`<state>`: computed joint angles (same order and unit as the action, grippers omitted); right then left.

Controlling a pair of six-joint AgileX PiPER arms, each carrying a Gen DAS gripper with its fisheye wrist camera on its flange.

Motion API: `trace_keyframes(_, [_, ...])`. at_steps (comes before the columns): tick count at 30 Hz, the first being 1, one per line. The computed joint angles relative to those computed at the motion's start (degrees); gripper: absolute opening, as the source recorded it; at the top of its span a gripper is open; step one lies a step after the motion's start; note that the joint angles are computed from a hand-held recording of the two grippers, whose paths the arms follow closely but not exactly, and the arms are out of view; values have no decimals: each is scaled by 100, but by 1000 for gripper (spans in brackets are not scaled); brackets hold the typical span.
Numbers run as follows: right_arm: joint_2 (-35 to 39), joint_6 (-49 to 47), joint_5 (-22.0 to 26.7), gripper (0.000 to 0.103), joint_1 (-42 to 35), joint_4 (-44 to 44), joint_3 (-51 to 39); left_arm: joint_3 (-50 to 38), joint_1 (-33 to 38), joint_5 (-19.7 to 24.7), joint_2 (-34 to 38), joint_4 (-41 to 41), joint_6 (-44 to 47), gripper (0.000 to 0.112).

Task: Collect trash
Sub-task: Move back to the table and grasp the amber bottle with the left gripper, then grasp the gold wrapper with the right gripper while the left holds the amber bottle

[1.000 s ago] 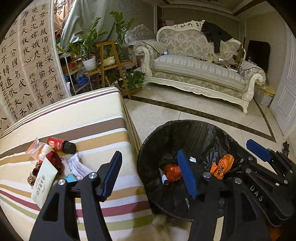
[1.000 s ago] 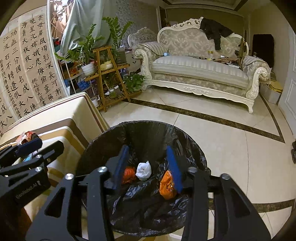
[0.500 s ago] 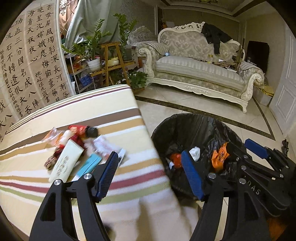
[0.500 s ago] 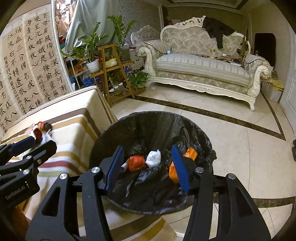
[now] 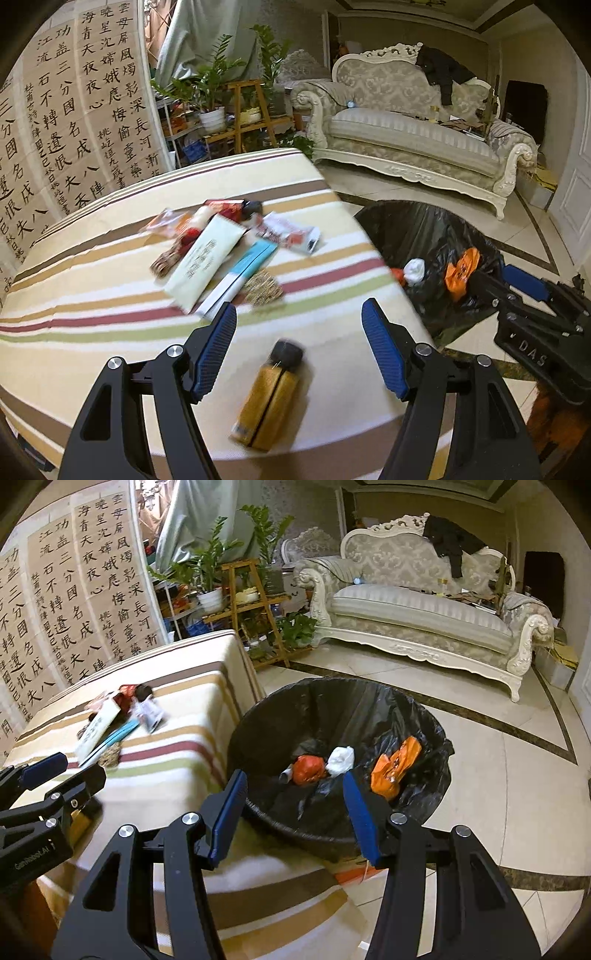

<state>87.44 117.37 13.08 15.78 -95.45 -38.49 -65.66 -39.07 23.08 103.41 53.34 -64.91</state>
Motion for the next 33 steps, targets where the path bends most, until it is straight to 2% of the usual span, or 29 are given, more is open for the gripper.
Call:
trace_keyframes(10, [-263,11,212,53,441,160,203,786,78,-120,-327,641,-697,68])
trace_keyframes(14, [-276,-102,256,53,553,277,182,952,118,-228,-390,643,-716,68])
trace_keyframes(18, [-248,-161,272,53,633,339,143,994,133,-332,-391,565,-556,59])
trace_keyframes(23, [-217,-215,263,53,673,367,103,983,181,-478,-327,194,-94,35])
trace_keyframes(26, [-166,-298,262,53,707,434,42,1014,206,-582,-320,158,-29,25])
trace_keyframes(33, [-64,-753,258,53,838,793,-162,1118,245,-625,-488,379,-290,25])
